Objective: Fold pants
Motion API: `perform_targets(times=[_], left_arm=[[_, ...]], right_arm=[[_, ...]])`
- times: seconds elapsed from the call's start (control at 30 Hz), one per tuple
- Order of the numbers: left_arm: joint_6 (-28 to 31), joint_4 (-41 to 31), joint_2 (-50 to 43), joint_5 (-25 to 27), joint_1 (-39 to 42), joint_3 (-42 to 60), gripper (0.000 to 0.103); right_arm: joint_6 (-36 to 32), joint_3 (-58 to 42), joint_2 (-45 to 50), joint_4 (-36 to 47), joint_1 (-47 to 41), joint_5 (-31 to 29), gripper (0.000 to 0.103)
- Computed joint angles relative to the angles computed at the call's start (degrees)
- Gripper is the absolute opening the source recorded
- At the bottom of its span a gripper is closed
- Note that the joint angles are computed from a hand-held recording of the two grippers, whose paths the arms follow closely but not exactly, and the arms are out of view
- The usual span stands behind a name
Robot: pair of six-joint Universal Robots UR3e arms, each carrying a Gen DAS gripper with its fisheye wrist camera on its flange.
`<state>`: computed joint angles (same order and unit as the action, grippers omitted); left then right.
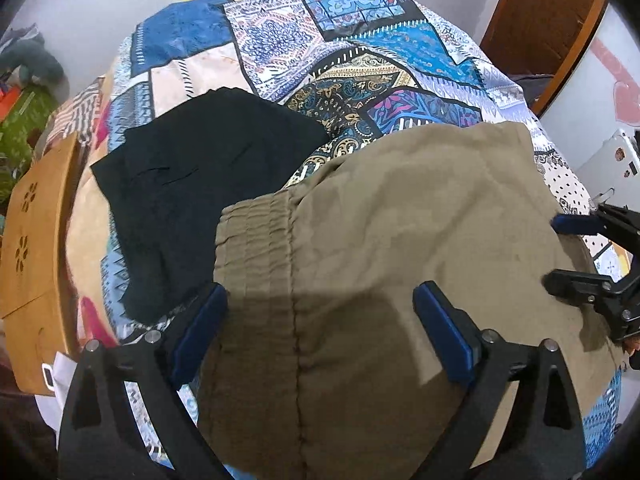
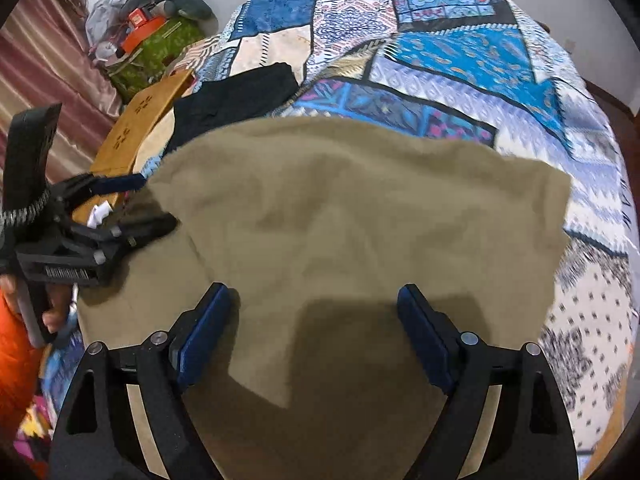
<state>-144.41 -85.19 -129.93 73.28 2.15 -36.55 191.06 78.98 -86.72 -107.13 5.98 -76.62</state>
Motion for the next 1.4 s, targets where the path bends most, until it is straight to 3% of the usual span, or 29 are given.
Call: perform_targets(times=[0.3,0.43,0.83,0.97,1.13,1.23,1.4], left_arm=[[3.87,7.99,14.06,-0.68,3.88,-21.44,0.096],[3.19,12.99,19.49,-0.95,5.71,-29.83,0.096],[3.37,15.38,29.57,-5.58,11.34,-40.09,0.096],[3.90,10.36,30.76,-8.73,13.72,-37.92,0.096],[4.65,-6.39,27.37,-13.95,17.10,-27.91,0.096],[5.59,-14.57,25.41,-15.25,18.15,-24.48,0.096],[6.22,-21.12,23.50,-15.18,18.01,-23.48,0.096]], right_arm=[[2.56,10.24,-12.25,0.59,3.86,-7.77,0.085],[6.66,14.92,-18.07,0.20,5.68,-11.37,0.085],[15.05,15.42,-21.86,0.05,10.85,-17.12,0.085],[16.80,9.76,-18.45,-1.33,14.46,-20.77,0.085],[15.59,3.02,-12.46,-4.18,18.28,-24.03,0.085],[14.49,1.36,-9.03,-5.41,19.08,-23.22,0.085],[12.00,1.47,-4.43,-4.60,18.96,-20.13,0.085]])
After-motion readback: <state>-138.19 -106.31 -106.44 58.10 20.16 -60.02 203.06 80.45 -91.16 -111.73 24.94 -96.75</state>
